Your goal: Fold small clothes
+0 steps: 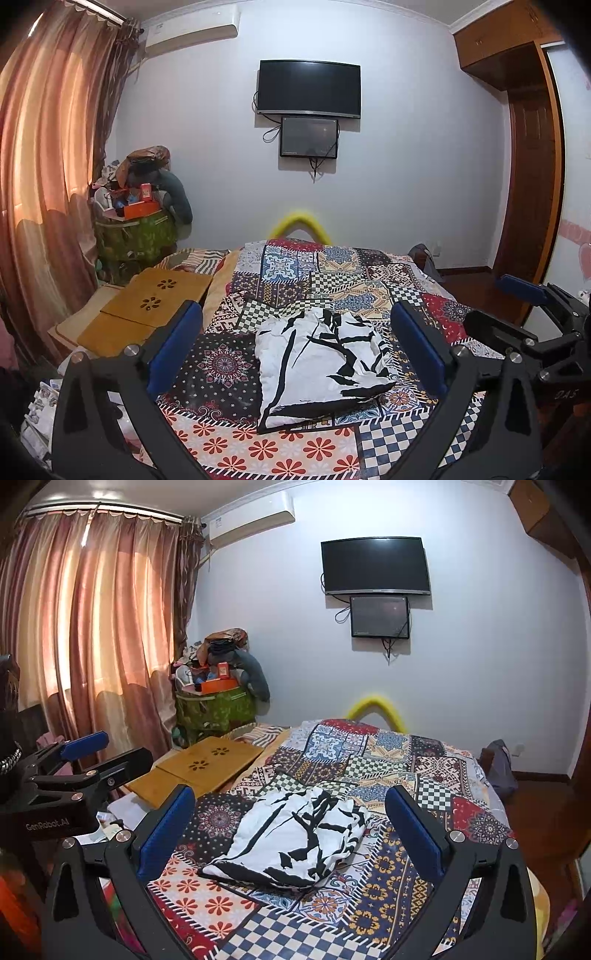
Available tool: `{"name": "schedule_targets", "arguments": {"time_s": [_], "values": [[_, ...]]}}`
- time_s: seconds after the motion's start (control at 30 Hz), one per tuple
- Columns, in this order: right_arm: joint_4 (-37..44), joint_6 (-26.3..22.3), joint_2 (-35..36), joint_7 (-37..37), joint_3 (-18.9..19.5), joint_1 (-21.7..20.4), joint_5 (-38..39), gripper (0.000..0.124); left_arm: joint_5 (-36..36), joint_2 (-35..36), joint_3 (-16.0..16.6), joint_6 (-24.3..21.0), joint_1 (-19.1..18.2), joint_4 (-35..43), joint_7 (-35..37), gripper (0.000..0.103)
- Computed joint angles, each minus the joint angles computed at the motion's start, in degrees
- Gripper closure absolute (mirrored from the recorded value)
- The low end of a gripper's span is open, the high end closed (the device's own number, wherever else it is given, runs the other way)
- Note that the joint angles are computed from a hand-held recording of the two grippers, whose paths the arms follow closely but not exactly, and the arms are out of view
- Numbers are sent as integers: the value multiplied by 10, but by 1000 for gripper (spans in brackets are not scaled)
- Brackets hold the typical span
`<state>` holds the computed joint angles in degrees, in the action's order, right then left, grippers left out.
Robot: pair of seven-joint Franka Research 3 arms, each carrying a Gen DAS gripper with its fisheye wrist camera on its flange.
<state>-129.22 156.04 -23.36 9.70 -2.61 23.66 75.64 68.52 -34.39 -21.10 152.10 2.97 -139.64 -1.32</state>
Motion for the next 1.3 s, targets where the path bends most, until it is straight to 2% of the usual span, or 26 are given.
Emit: {"name": "schedule_targets", "arguments": {"time_s": [1.1,1.3], "values": [[-5,5,-6,22,-2,4,-22,22,-15,6,-3,-4,-5,5,0,0],[-4,3,-6,23,-3,3,-23,22,-11,5,0,6,-6,4,4,0]]}}
